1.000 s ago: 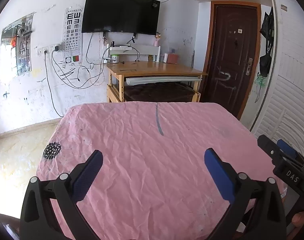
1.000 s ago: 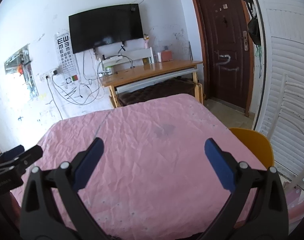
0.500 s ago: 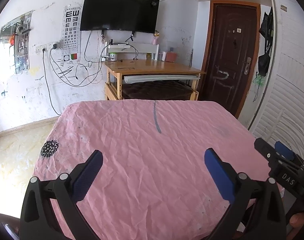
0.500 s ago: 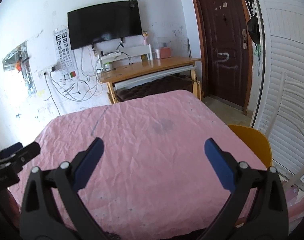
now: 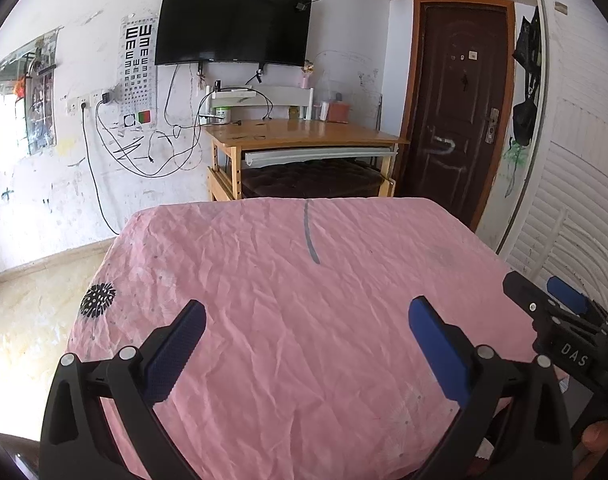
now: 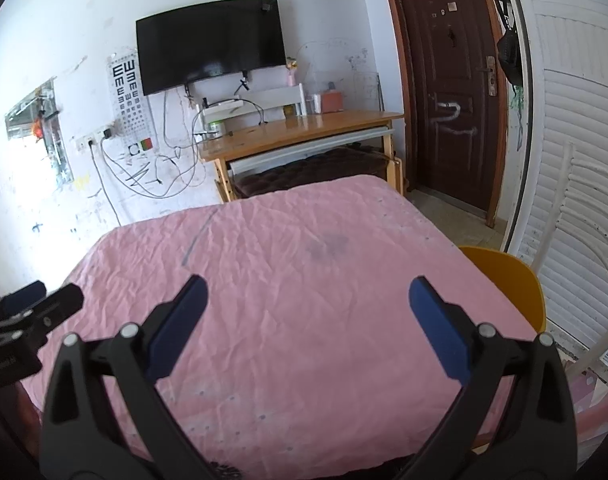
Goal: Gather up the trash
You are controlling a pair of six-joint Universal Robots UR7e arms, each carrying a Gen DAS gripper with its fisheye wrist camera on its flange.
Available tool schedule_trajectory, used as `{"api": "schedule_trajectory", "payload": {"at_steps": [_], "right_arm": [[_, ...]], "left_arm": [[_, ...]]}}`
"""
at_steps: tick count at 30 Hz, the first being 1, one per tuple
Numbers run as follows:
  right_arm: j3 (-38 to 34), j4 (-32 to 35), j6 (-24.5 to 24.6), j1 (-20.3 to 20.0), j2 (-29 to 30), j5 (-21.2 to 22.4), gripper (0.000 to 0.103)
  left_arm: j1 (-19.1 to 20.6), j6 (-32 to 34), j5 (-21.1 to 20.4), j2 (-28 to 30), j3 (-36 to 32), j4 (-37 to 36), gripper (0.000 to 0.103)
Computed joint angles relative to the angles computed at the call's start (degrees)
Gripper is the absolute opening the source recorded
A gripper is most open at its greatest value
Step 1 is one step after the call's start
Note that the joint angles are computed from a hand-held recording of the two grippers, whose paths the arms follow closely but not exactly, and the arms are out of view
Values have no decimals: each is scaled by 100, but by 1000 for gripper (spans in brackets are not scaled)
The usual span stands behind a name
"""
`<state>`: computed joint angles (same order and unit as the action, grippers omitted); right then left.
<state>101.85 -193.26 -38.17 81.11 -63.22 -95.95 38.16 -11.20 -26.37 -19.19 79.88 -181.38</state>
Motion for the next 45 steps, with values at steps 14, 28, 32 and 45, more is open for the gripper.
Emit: {"api": "schedule_trajectory", "payload": {"at_steps": [14, 28, 32, 45], "right_arm": [[-10, 71, -27, -3, -26, 10, 97], [-13, 102, -21, -9, -30, 41, 97], [-15, 94, -20, -11, -29, 49, 97], [-13, 130, -26, -9, -32, 46, 97]], "left_arm": [[42, -62, -66, 52, -102, 318, 96], [82, -67, -148, 101, -156, 371, 96], [133, -227, -188, 64, -115, 357, 96], [194, -348, -298, 42, -115, 451, 96]]}}
